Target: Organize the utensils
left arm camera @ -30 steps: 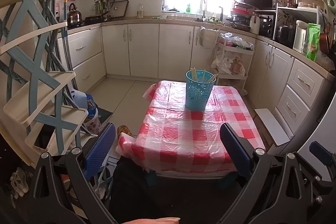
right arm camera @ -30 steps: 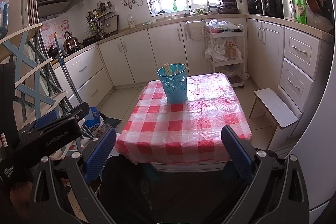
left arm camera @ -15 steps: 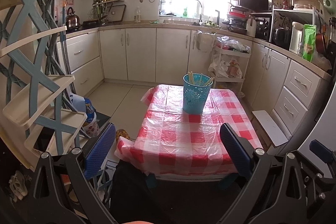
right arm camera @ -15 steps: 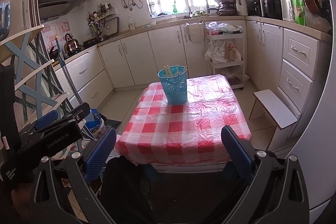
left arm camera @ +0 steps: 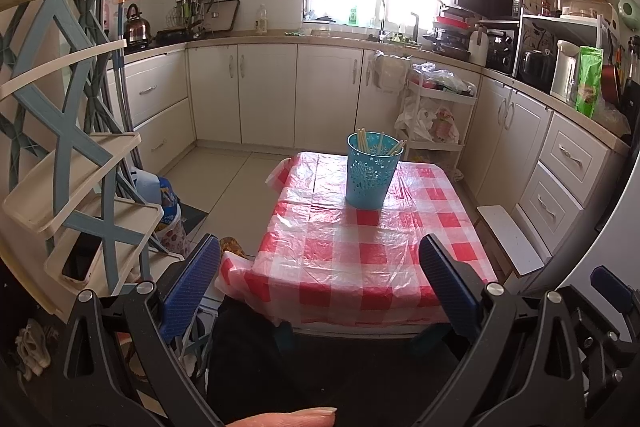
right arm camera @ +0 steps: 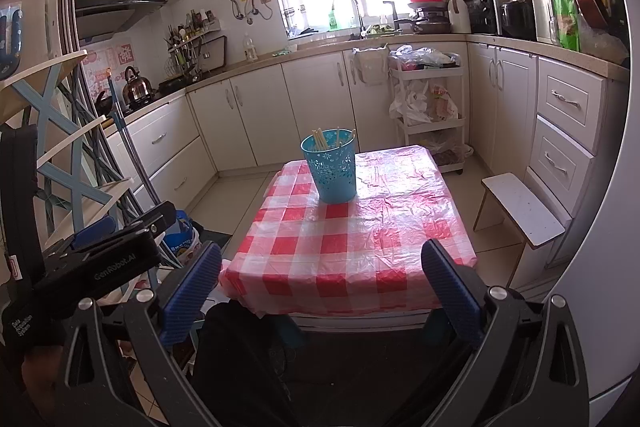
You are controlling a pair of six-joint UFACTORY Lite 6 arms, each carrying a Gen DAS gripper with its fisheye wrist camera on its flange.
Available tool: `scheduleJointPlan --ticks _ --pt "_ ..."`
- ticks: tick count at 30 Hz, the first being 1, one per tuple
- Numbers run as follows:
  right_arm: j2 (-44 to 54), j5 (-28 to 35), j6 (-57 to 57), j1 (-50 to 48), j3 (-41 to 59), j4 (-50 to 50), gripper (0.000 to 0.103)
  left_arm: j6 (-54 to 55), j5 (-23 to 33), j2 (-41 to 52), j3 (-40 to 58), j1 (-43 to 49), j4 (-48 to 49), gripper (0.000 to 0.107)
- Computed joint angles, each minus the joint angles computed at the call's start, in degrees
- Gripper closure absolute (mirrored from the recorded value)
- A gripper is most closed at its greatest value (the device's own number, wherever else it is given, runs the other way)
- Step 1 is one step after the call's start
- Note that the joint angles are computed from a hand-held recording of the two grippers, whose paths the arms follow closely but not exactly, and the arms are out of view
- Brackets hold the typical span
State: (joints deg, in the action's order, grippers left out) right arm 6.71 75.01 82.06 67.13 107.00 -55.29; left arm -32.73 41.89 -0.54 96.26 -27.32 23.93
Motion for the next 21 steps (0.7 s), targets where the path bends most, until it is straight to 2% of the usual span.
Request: scheduleJointPlan --ticks 21 --pt "0.56 0.25 -0.21 0.06 0.8 0.11 0.007 -0.09 -0.01 0.15 -0.16 -0.07 -0.05 0.012"
